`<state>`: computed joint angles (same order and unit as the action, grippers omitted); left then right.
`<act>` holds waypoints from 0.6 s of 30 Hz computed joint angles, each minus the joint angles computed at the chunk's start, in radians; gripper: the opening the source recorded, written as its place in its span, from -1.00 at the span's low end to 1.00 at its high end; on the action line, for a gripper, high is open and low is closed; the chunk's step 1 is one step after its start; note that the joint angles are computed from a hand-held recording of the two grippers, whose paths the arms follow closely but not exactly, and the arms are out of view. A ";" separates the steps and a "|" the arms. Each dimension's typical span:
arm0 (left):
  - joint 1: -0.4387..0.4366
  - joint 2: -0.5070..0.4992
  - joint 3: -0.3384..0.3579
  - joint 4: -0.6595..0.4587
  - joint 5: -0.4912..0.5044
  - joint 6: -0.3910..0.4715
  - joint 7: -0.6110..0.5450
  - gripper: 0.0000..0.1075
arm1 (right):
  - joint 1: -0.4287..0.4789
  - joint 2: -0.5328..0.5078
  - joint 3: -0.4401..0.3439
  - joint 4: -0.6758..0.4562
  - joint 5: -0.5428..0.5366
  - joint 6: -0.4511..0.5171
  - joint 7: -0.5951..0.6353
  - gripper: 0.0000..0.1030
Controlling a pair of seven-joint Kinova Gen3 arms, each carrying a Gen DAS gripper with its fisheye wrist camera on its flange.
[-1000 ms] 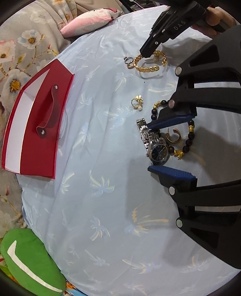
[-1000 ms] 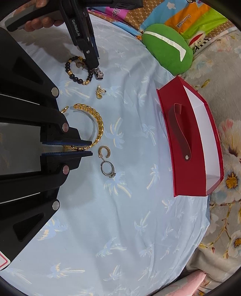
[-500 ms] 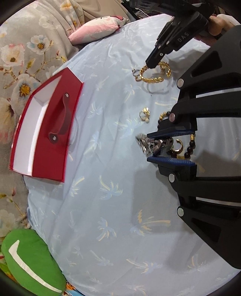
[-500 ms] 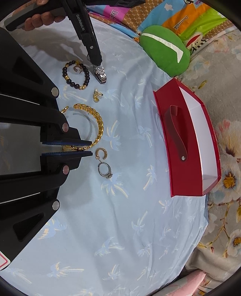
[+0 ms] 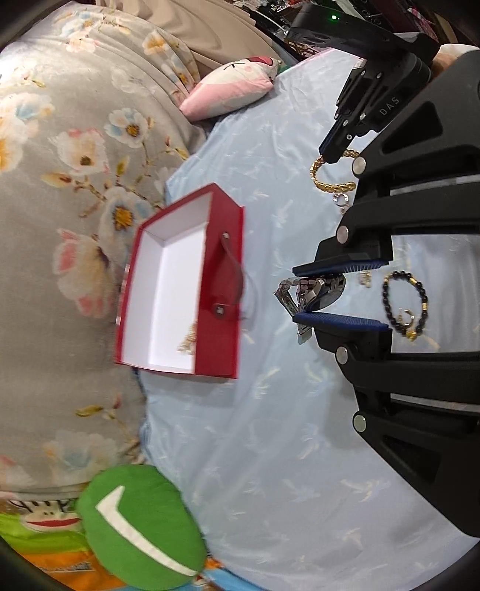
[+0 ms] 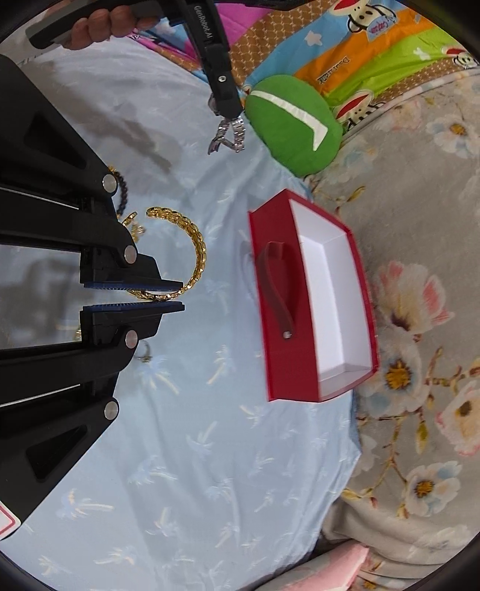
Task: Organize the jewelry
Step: 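Carry the gold bracelet and silver watch into the red box and release both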
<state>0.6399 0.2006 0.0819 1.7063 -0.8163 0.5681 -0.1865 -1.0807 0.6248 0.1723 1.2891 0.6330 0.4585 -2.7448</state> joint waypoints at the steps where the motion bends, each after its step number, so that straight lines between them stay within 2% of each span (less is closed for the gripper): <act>1: 0.006 -0.003 -0.003 -0.016 -0.018 0.014 0.001 -0.65 | -0.004 -0.003 0.007 -0.005 0.008 0.000 0.000 -0.91; 11: 0.000 -0.005 0.007 -0.156 -0.147 0.103 -0.033 -0.65 | -0.014 -0.024 0.057 -0.097 0.122 -0.009 -0.006 -0.91; 18: 0.003 0.038 -0.017 -0.296 -0.202 0.126 -0.100 -0.65 | 0.017 0.003 0.053 -0.243 0.160 0.023 0.050 -0.91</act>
<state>0.6433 0.2382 0.0646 1.4102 -1.0180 0.6938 -0.2867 -1.0637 0.6276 0.2254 1.0462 0.7930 0.4812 -2.6952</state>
